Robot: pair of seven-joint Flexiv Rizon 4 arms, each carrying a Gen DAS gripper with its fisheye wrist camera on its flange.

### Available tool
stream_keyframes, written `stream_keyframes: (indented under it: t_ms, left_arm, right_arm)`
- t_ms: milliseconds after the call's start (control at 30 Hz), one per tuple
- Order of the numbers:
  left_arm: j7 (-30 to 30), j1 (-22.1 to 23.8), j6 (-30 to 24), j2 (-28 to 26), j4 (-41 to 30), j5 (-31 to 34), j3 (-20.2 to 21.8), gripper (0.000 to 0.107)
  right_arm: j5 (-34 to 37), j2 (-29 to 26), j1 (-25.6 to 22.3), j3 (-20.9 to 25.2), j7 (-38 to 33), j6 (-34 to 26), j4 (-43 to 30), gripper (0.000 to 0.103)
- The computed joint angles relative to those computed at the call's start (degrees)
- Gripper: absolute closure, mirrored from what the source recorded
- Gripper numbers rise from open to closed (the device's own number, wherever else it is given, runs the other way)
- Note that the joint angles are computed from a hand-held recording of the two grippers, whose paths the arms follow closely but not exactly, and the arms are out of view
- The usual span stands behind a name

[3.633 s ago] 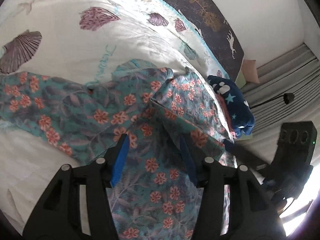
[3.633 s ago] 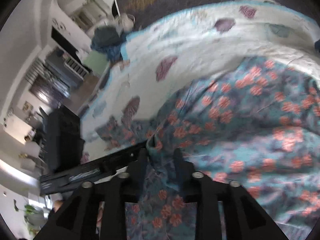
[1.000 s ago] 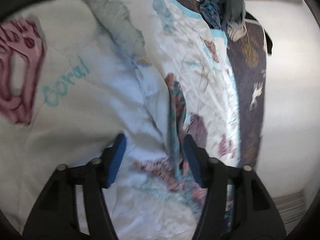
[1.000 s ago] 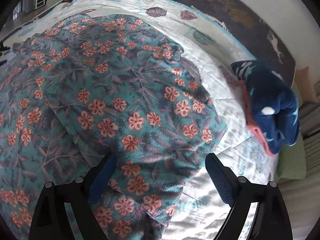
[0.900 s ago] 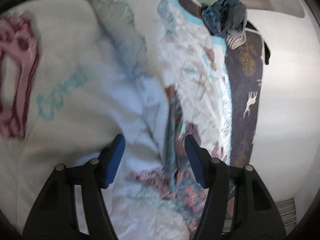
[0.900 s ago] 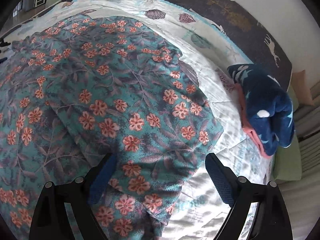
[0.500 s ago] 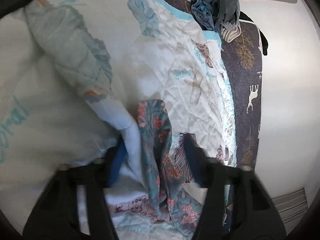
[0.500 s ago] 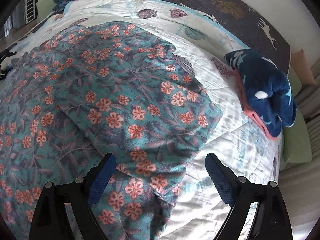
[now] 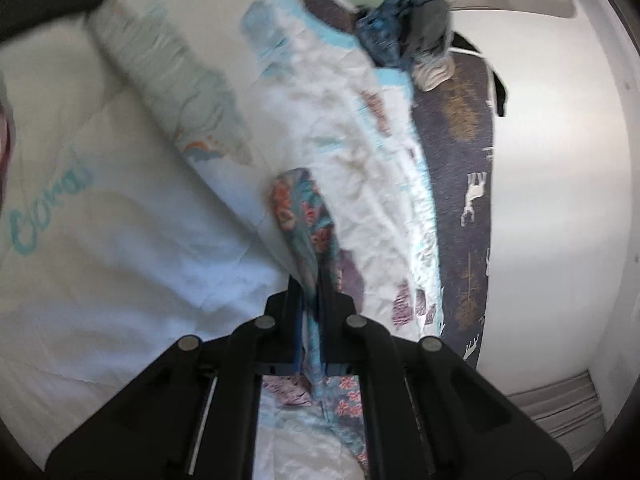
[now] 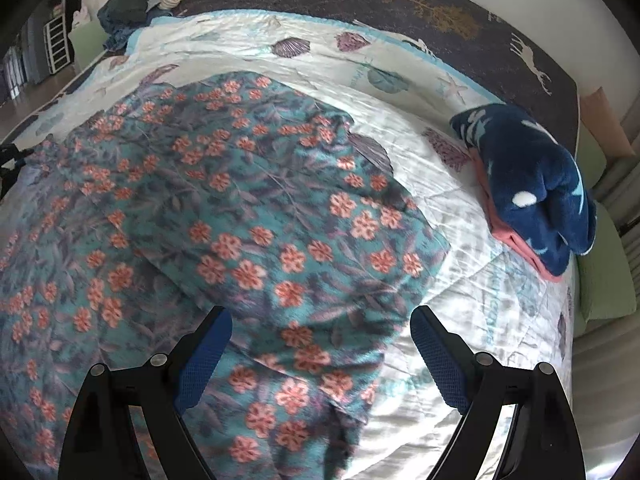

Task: Fold small clothes

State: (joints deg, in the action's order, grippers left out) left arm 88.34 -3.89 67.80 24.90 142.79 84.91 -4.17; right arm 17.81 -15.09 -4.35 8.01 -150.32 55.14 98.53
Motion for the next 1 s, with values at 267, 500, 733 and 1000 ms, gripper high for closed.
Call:
stream_keyframes:
  t_ms: [267, 500, 733, 1000]
  left_arm:
    - [11.98, 0.48, -1.23, 5.93, -1.83, -3.83, -1.94, 0.104]
    - [35.73, -1.07, -2.7, 8.53, -7.5, -11.8, -1.46, 0.103]
    - [37.36, 2.02, 3.98, 5.3, 0.04, -17.59, 5.58, 0.072]
    - [47.25, 5.6, 11.17, -3.12, 4.62, -23.5, 14.16, 0.064]
  right_arm:
    - [5.06, 2.15, -0.66, 0.28, -1.25, -6.35, -3.35, 0.011]
    - [15.73, 3.34, -2.0, -0.45, 0.65, -22.32, -12.25, 0.011]
    - [16.59, 6.33, -0.91, -1.88, -2.95, -24.14, -8.65, 0.011]
    - [13.37, 4.68, 0.07, -3.35, -2.14, -21.95, -6.89, 0.011]
